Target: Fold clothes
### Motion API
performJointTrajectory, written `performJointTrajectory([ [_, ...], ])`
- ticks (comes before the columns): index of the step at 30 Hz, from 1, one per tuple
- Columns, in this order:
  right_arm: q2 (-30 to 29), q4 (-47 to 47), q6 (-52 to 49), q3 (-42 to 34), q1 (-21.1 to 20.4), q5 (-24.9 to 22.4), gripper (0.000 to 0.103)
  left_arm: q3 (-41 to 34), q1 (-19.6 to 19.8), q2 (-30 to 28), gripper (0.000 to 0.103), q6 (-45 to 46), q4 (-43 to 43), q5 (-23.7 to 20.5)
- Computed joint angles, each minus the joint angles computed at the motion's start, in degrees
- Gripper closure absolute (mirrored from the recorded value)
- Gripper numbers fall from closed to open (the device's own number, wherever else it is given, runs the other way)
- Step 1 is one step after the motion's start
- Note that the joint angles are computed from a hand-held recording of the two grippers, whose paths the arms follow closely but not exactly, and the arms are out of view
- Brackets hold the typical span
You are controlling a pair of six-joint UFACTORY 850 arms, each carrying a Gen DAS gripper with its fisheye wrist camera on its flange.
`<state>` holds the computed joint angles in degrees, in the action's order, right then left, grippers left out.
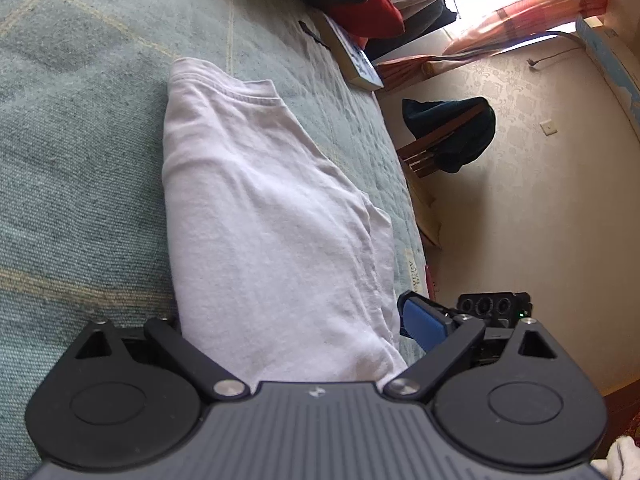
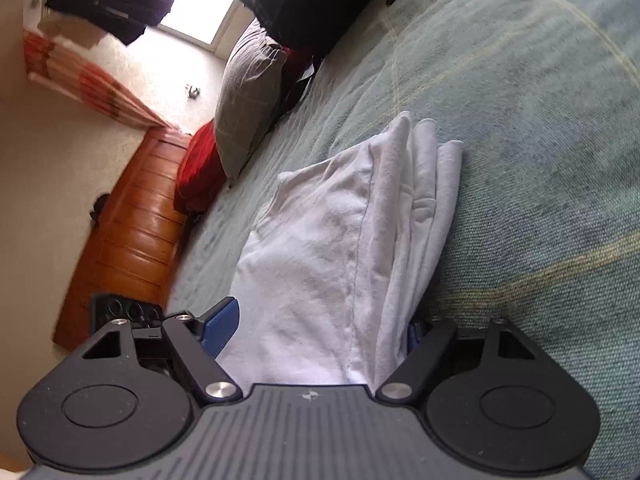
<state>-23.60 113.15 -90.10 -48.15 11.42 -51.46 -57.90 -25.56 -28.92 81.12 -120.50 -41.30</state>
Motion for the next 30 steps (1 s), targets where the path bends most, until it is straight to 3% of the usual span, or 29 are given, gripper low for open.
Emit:
performJointTrajectory([
  [2, 0.06, -0.26, -0.23, -0.33, 0.48, 1.19, 0.02, 0.47, 0.3, -0.22, 0.009, 1.65, -0.69, -1.42],
  [5, -0.72, -0.08, 1.16, -0.21, -0.48, -1.41, 0.021, 0.72, 0.74, -0.21, 0.008, -0.32, -1.39, -3.22],
  [8, -0.36, -0.24, 1.37, -0.35, -0.02, -1.39, 0.01, -0.12, 0.89, -0.96, 0.006, -1.08, -1.3, -5.56],
  [11, -0.34, -0.55, 1.25, -1.0, 0.98, 0.21, 0.007, -0.87, 0.25, -1.42, 0.006, -2.15, -1.91, -3.66],
  [17, 1.42, -3.16, 4.82, -1.46, 1.29, 0.64, 0.008, -0.58, 0.89, 0.45, 0.007, -2.81, -1.33, -5.79],
  [30, 4.14, -5.87, 3.43, -4.25, 6.21, 4.66, 0.008, 2.86, 1.98, 6.16, 0.007, 0.09, -1.15, -4.18],
])
